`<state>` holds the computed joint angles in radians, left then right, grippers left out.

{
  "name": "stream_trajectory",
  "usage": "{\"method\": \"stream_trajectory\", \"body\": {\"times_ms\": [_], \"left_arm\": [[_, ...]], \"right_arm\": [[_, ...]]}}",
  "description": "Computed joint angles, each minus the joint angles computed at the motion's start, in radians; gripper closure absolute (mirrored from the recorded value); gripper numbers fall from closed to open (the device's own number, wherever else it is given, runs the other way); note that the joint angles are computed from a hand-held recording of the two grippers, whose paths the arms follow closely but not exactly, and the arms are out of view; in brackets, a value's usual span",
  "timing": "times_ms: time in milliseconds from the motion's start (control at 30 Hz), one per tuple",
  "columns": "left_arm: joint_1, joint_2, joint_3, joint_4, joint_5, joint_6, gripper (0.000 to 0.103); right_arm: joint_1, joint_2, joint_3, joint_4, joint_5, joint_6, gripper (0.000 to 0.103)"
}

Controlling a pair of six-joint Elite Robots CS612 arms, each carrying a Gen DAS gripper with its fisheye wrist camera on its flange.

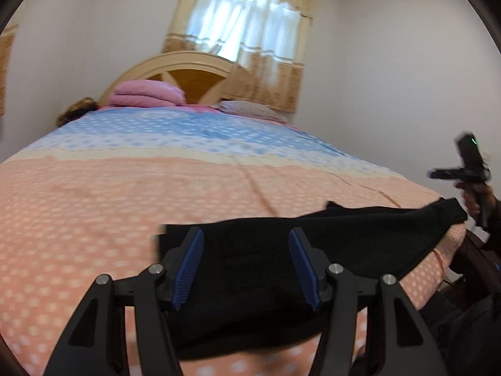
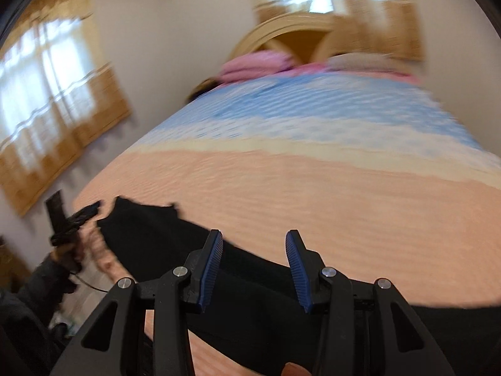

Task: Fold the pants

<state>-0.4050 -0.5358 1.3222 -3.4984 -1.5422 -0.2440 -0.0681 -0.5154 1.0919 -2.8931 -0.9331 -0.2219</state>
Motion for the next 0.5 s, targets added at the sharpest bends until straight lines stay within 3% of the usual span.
{"method": "stream_trajectory", "body": {"times_ms": [100, 167, 333, 500], "left_arm": [[-0.014, 0.003, -0.008, 0.020, -0.026, 0.023, 0.043], [-0.024, -0.004, 0.007, 0.031, -0.018, 0.058, 0.043], [-0.041, -0.028, 0.057, 0.058, 0.030, 0.162, 0.043], [-0.039, -0.033, 0.069, 0.057, 0.022, 0.178, 0.043]], "right_arm": [[0.054, 0.030, -0.071, 0.134, 0.052, -0.086, 0.059], [0.085, 0.028, -0.069, 0.201, 0.053, -0.192, 0.059], [0.148, 0.024, -0.032, 0.295, -0.017, -0.397, 0.059], [0.181, 0.020, 0.014, 0.250, -0.124, -0.492, 0.059]]}}
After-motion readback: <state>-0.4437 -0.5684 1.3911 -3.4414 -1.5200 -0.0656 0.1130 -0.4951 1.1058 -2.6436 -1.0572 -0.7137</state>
